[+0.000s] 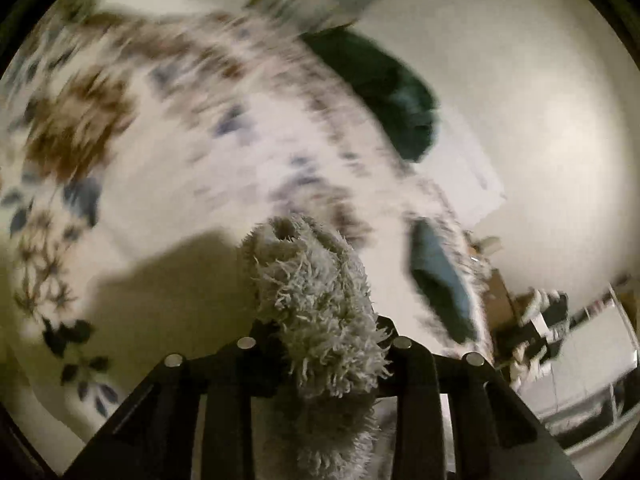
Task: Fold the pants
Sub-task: 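Grasp the fleece corner with the left gripper and lift it while the right gripper holds the fleece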
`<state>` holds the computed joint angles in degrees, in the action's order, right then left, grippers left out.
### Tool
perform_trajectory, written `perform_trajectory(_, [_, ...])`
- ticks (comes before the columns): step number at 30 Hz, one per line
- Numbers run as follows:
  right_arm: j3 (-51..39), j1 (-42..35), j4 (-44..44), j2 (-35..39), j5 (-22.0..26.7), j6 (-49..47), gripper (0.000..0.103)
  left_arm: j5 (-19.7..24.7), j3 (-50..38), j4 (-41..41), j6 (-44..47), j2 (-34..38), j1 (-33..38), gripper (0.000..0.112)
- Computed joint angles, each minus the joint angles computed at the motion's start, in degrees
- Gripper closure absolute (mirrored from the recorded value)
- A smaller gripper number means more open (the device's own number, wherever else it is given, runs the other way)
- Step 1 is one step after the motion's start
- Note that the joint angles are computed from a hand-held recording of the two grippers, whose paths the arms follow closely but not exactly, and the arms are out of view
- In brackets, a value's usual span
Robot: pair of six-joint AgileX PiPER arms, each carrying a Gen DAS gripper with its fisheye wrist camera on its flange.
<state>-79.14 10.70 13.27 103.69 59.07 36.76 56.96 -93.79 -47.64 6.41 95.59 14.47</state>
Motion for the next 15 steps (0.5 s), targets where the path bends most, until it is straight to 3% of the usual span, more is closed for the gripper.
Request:
perform_trajectory(3, [4.4, -2.4, 1.7, -4.2, -1.4, -1.8, 0.001, 3.3, -8.2, 2.2, -4.4, -1.3, -5.7, 0.086])
perform_trajectory(8, [12.4, -8.9, 2.9, -14.4, -1.1, -4.6, 0.001, 8.7, -23.1, 7.5, -16.0, 0.0, -23.5, 0.086])
perform_trajectory(11, [17.5, -15.6, 2.6, -22.0, 1.4, -7.1, 0.001, 8.9, -27.0, 11.7, -21.0, 2.0, -36.4, 0.087])
perform_trajectory(15, [24.0, -30.0, 2.7, -31.4, 7.1, -14.7, 0.001, 8.4, -33.5, 19.9, -28.0, 8.6, -53.3, 0.087])
